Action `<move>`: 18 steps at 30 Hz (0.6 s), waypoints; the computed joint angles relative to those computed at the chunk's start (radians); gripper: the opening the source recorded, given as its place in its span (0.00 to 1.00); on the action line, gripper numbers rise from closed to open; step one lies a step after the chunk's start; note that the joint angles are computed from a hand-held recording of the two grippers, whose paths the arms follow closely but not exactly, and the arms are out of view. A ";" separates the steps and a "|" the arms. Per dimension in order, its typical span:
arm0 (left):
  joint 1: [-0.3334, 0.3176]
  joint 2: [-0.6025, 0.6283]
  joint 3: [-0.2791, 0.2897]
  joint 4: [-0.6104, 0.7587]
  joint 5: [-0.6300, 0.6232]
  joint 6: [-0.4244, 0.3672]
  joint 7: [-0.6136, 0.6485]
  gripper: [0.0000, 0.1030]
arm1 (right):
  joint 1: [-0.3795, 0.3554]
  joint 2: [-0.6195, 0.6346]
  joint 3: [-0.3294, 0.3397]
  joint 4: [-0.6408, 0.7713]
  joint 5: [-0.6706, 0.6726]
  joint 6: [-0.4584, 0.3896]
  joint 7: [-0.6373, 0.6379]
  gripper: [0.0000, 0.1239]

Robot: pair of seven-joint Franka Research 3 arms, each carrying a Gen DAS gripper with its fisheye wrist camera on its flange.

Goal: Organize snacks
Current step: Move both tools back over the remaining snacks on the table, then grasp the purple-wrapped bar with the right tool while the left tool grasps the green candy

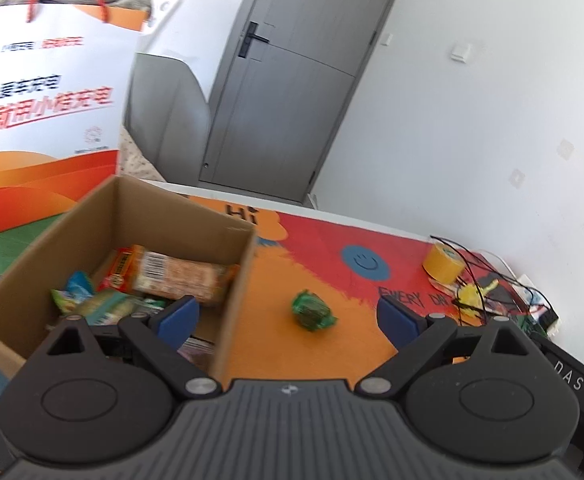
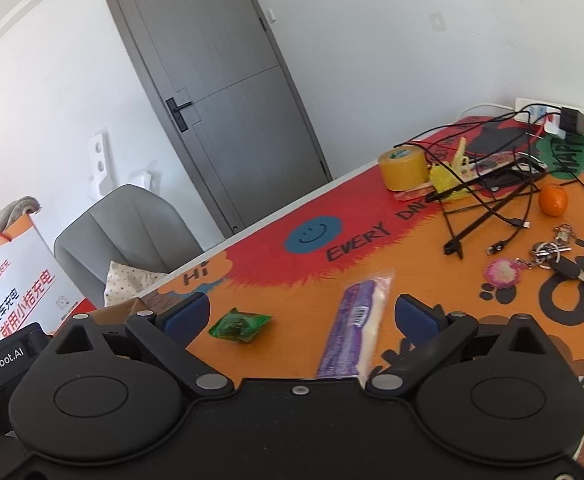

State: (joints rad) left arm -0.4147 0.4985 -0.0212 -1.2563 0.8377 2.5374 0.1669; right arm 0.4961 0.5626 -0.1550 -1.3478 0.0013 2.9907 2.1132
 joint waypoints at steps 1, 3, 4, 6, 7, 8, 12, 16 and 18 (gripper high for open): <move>-0.001 0.016 -0.005 0.022 -0.007 -0.007 0.016 0.92 | -0.008 0.001 0.005 -0.002 0.006 0.000 -0.003 0.81; -0.004 0.050 -0.011 0.071 -0.028 -0.023 0.050 0.92 | -0.025 0.002 0.018 -0.007 0.019 0.005 -0.014 0.80; -0.006 0.064 -0.012 0.091 -0.038 -0.028 0.064 0.92 | -0.034 0.004 0.027 -0.007 0.028 0.004 -0.021 0.79; -0.013 0.095 -0.011 0.137 -0.059 -0.042 0.098 0.92 | -0.054 0.012 0.047 0.000 0.048 -0.002 -0.038 0.76; -0.017 0.113 -0.011 0.164 -0.069 -0.050 0.117 0.92 | -0.065 0.017 0.059 0.004 0.059 -0.006 -0.049 0.74; -0.021 0.128 -0.007 0.186 -0.077 -0.055 0.131 0.92 | -0.074 0.020 0.068 0.007 0.070 -0.008 -0.059 0.71; -0.039 0.196 0.008 0.288 -0.112 -0.095 0.186 0.92 | -0.121 0.055 0.126 0.047 0.123 -0.039 -0.117 0.62; -0.053 0.275 0.022 0.408 -0.155 -0.148 0.239 0.92 | -0.139 0.113 0.146 0.123 0.160 -0.099 -0.143 0.56; -0.059 0.326 0.028 0.489 -0.180 -0.186 0.276 0.92 | -0.144 0.143 0.150 0.166 0.172 -0.130 -0.148 0.54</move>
State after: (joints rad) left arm -0.4740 0.8249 0.0070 -0.7668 0.6581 2.3511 0.4429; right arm 0.3525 0.7057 -0.0051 -1.1820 0.1737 2.8612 1.9653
